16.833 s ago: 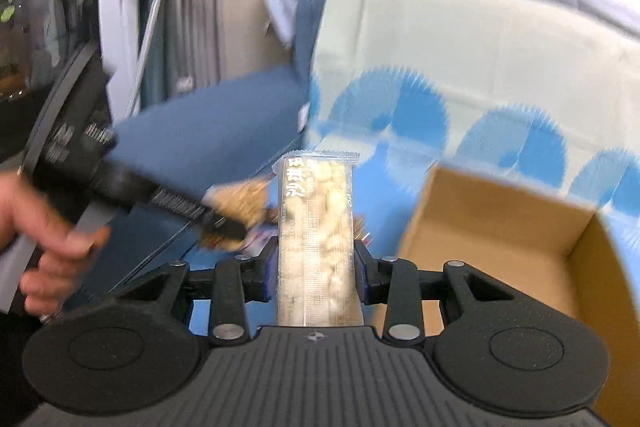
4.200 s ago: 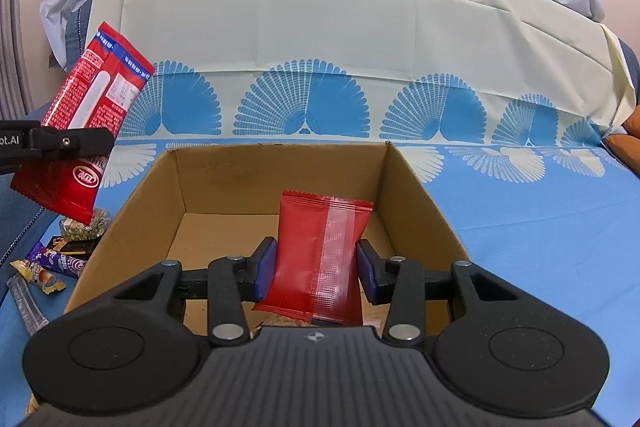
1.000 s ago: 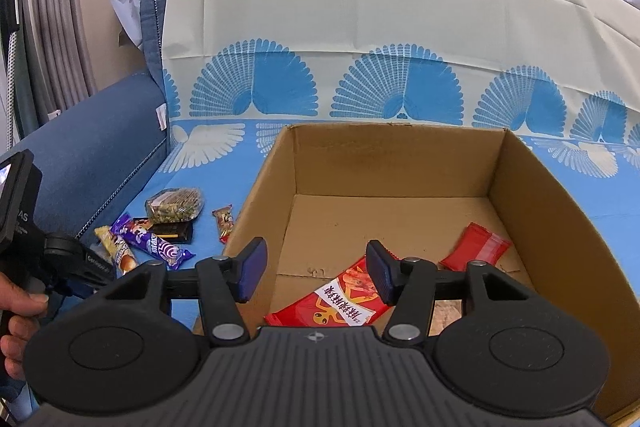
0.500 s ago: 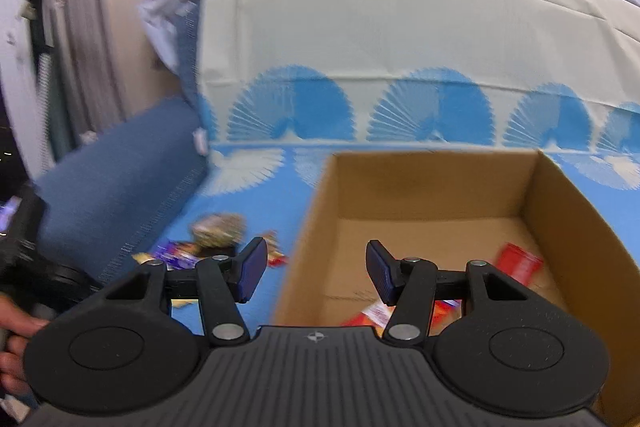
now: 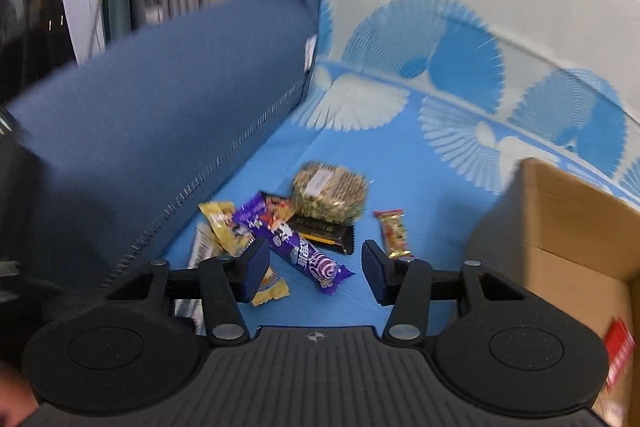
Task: Organize snacks
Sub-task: 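Lift the silver bar with the left tool while the right tool grasps the purple bar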
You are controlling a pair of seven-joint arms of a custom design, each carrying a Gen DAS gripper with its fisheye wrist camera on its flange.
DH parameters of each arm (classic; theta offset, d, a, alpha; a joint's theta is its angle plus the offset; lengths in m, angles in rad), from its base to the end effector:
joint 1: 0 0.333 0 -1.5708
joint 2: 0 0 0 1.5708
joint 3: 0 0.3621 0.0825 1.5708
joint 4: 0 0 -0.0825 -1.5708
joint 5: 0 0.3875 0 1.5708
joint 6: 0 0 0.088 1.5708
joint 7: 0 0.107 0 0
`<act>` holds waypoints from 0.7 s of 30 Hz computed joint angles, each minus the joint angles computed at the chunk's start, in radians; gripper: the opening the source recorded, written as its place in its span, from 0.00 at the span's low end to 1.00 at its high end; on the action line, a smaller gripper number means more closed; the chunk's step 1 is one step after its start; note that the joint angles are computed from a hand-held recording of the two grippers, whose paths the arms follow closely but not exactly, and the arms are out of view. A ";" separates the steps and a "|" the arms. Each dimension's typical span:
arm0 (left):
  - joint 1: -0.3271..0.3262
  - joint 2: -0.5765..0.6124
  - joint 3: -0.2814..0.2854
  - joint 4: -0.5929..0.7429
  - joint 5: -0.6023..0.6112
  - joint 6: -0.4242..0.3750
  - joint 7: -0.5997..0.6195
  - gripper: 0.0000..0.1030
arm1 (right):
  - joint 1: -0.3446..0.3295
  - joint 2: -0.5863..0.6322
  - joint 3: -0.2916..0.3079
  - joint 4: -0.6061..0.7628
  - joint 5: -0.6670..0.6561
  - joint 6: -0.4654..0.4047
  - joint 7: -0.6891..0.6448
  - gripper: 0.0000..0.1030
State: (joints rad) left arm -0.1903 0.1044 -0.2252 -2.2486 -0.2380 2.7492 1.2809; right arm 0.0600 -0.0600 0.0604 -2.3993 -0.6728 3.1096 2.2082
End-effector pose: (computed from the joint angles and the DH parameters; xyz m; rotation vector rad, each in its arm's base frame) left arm 0.5302 -0.2209 0.4056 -2.2424 2.0653 -0.6549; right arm 0.5113 0.1153 0.4604 -1.8879 1.6261 -0.7116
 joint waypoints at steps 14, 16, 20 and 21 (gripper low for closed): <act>0.018 0.005 -0.012 0.015 -0.169 -0.031 0.124 0.07 | 0.166 0.250 -0.116 0.182 0.084 -0.112 -0.160 0.39; 0.019 0.004 -0.011 0.015 -0.176 -0.033 0.129 0.08 | 0.204 0.245 -0.158 0.176 0.044 -0.109 -0.131 0.29; 0.019 0.002 -0.011 0.014 -0.189 -0.032 0.135 0.07 | 0.202 0.212 -0.155 0.138 0.067 -0.092 -0.145 0.24; 0.019 0.001 -0.011 0.014 -0.192 -0.033 0.137 0.07 | 0.211 0.196 -0.166 0.127 0.043 -0.093 -0.126 0.24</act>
